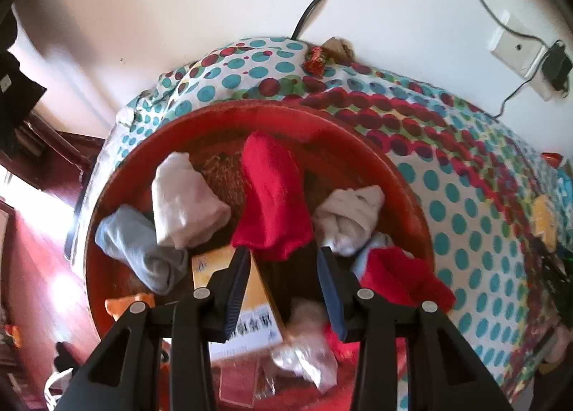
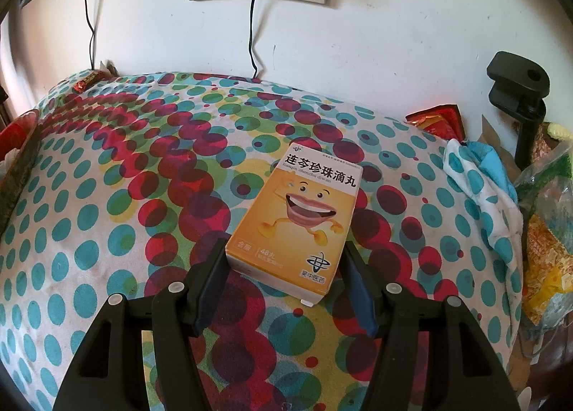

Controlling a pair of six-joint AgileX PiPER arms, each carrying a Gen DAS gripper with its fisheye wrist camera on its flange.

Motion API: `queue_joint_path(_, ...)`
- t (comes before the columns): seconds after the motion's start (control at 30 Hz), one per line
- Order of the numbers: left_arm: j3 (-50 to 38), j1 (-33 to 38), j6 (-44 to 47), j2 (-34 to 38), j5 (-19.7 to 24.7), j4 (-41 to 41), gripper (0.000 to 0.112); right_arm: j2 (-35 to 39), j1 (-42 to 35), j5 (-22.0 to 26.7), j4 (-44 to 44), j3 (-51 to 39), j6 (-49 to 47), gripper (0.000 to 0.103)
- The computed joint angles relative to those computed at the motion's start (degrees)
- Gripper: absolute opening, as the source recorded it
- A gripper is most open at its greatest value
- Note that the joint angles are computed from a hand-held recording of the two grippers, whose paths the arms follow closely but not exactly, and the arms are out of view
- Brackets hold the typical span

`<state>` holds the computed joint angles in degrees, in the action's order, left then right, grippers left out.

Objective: Organize objects
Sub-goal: 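Carry the red sock into the red tray and open the left gripper, then lift the yellow box with the right gripper toward the red tray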

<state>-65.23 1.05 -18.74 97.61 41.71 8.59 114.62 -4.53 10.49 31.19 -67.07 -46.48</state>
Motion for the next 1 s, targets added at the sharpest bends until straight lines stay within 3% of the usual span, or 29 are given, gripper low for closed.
queue_joint_path(0.17,4.38,3.14,4.43,-4.65,-0.35,-6.05,0.040,0.09,-0.19,0.07,0.33,-0.14,-0.52,0.059)
queue_joint_path(0.23,5.79,4.72,6.18,-6.09,-0.41,-7.75,0.066,0.09,-0.21,0.09,0.53,-0.11,-0.72,0.059)
queue_joint_path(0.27,6.63,5.07,6.13,-7.00,-0.88,-7.55,0.067,0.08,-0.23,0.12,0.69,-0.10,-0.87,0.058)
queue_joint_path(0.5,10.03,7.24,4.10,-10.45,-1.19,-3.81,0.067,0.05,-0.52,0.62,3.96,-0.03,-4.21,0.056)
queue_joint_path(0.77,17.28,9.65,6.97,-14.27,-3.45,-7.48,0.067,-0.01,-0.82,1.22,5.74,-0.09,-5.87,0.056)
queue_joint_path(1.0,22.96,7.35,-0.08,-17.73,-5.73,-1.83,0.067,-0.28,-0.59,0.62,4.74,0.22,-5.11,0.055)
